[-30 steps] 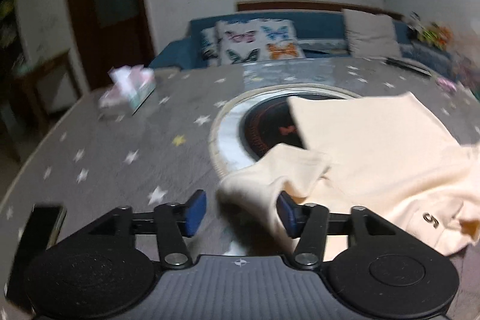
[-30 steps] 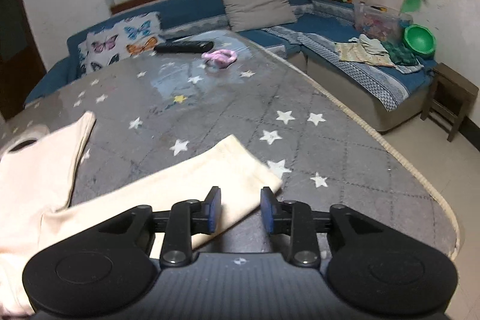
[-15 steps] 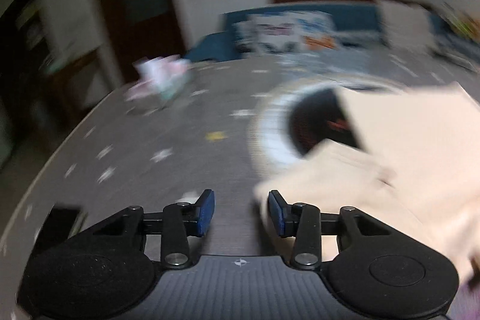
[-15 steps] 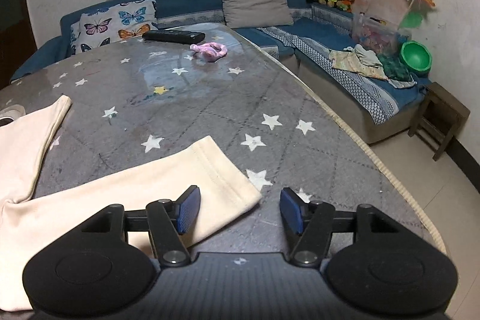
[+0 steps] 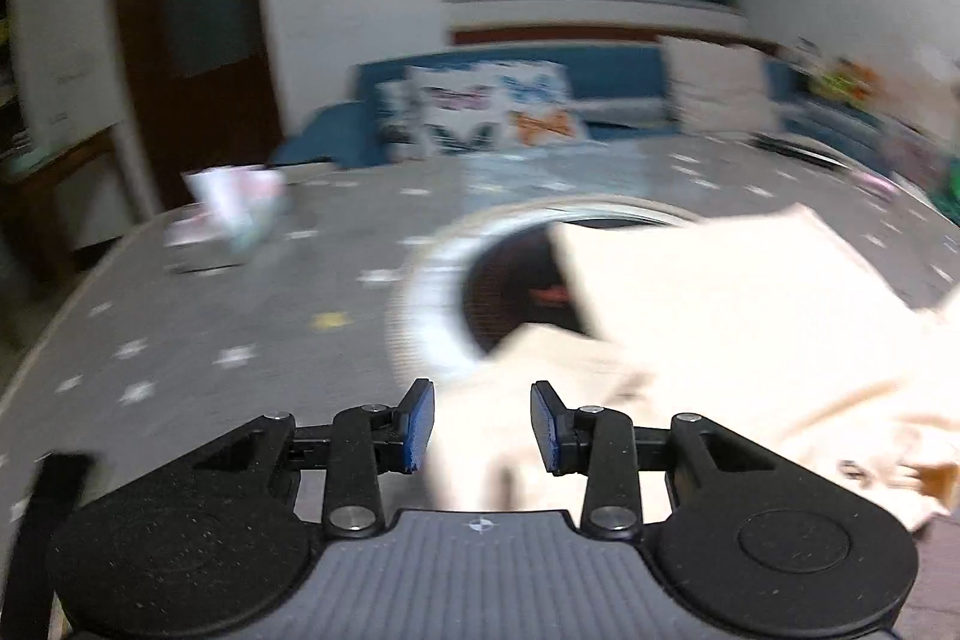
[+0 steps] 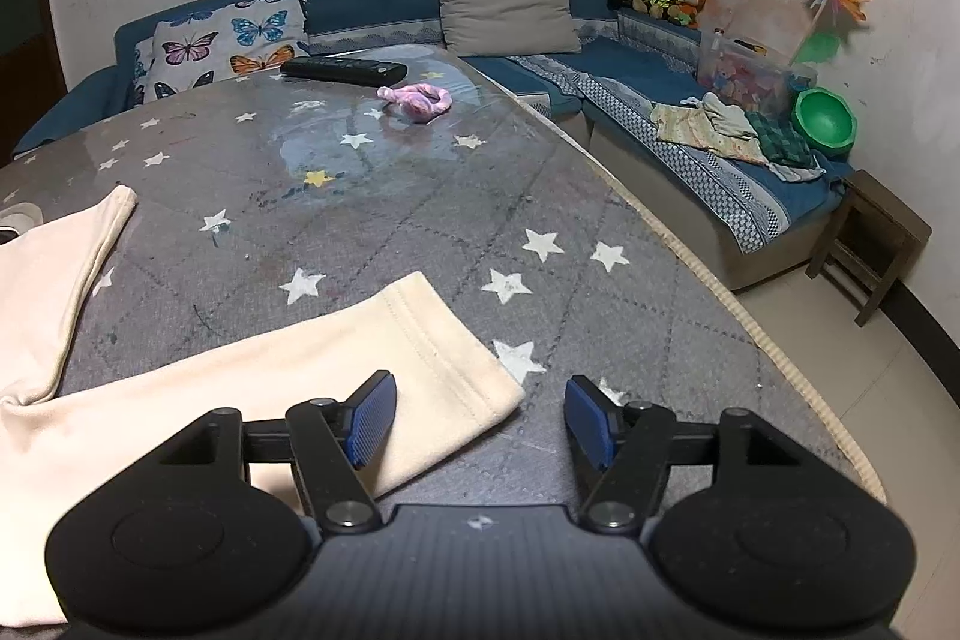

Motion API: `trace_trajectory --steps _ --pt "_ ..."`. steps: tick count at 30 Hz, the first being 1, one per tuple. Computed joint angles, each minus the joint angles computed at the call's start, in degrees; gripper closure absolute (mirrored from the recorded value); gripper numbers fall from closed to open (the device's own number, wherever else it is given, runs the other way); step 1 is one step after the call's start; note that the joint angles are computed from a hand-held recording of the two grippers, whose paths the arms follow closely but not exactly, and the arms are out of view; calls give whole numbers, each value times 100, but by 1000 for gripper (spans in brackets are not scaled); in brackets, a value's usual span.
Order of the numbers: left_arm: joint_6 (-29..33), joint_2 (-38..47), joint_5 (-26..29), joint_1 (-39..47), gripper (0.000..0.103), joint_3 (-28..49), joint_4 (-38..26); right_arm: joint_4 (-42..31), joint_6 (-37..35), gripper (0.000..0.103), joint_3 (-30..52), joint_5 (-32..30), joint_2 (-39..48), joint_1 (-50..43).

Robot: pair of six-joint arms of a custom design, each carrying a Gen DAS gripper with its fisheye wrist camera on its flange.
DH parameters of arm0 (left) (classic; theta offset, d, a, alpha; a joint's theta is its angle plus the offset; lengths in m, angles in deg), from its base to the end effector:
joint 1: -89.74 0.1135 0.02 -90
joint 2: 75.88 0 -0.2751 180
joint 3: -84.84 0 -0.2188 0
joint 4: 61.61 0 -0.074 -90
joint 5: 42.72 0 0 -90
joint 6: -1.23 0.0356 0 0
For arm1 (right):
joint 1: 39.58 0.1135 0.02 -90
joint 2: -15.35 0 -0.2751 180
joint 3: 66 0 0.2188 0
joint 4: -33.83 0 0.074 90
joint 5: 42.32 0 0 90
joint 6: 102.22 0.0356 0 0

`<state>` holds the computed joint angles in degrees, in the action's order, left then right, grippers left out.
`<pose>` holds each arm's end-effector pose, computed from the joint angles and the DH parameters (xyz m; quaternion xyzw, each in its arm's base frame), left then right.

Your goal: Fold clothes

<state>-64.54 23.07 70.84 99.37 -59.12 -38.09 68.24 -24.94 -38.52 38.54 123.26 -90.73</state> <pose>0.2438 0.0269 0.1228 0.1990 0.8667 -0.0547 0.4540 0.1404 -0.1653 0.0810 0.2760 0.8826 -0.1347 0.3558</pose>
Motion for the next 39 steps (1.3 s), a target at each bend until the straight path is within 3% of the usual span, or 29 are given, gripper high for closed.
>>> trace_trajectory --steps 4,10,11,14,17,23,28,33,39 --pt "-100 454 -430 -787 63 286 5 -21 -34 38 -17 -48 -22 -35" --pt "18 975 -603 -1002 64 574 -78 11 -34 37 -31 -132 3 -103" --pt "26 1058 -607 -997 67 599 -20 40 -34 36 -35 -132 25 -102" --pt "-212 1238 -636 -860 96 811 17 63 -16 36 -35 -128 43 -96" --pt "-595 1047 -334 -413 100 750 130 31 -20 36 -34 -130 18 -101" --pt "-1244 711 -163 872 100 686 221 45 -15 36 -54 -39 -10 -18" --pt "-1136 897 -342 1688 97 857 -74 -13 -17 36 -97 -5 -135 41" --pt "-703 766 -88 1958 92 689 -175 -183 -36 36 -383 -137 -722 213" --pt "-449 942 -227 1360 88 549 110 -872 -33 36 -718 -493 -1808 921"
